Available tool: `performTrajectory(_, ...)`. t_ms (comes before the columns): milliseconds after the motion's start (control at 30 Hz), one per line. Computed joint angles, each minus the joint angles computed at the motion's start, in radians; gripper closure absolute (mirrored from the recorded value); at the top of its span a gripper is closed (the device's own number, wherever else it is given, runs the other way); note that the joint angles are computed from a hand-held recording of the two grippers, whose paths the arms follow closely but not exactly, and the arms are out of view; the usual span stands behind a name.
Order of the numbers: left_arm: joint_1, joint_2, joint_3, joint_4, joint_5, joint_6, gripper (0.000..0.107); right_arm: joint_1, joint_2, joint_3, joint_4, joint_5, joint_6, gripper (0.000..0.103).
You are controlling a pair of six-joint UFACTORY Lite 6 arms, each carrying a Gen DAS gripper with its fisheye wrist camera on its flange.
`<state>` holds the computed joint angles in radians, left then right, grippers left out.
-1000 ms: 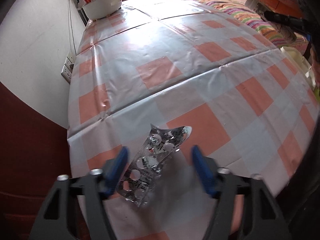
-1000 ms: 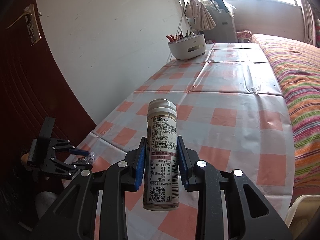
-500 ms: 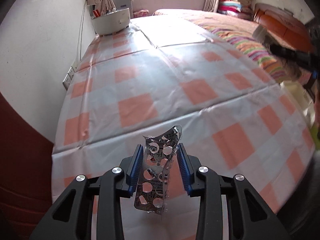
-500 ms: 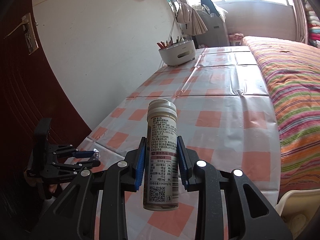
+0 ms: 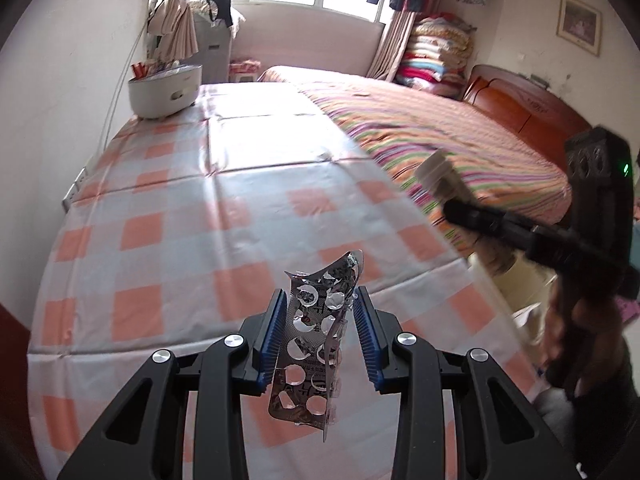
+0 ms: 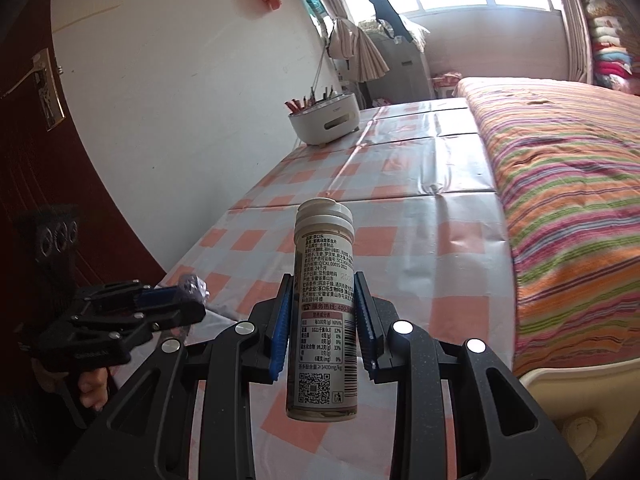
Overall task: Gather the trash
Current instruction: 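Carry the pill tube and blister pack over the bin and open both tools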
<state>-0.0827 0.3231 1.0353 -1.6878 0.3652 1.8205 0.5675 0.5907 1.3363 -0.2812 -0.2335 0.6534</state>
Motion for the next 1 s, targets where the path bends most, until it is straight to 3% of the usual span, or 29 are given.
performTrajectory(333,-0.175,0.032,0.159,0.062,0.03,-0.203,0.073,-0.153,-0.184,-0.306,0.027,-0.117,-0.045,0.075)
performTrajectory(667,-0.356,0.141,0.305,0.028,0.035,-0.254,0.073,-0.305,-0.363,-0.572,0.046,-0.195,-0.068,0.075)
performTrajectory(1000,-0.455,0.232,0.37,-0.02,0.039,-0.228,0.073,-0.363,-0.553,-0.724,0.091,-0.191,-0.09,0.075)
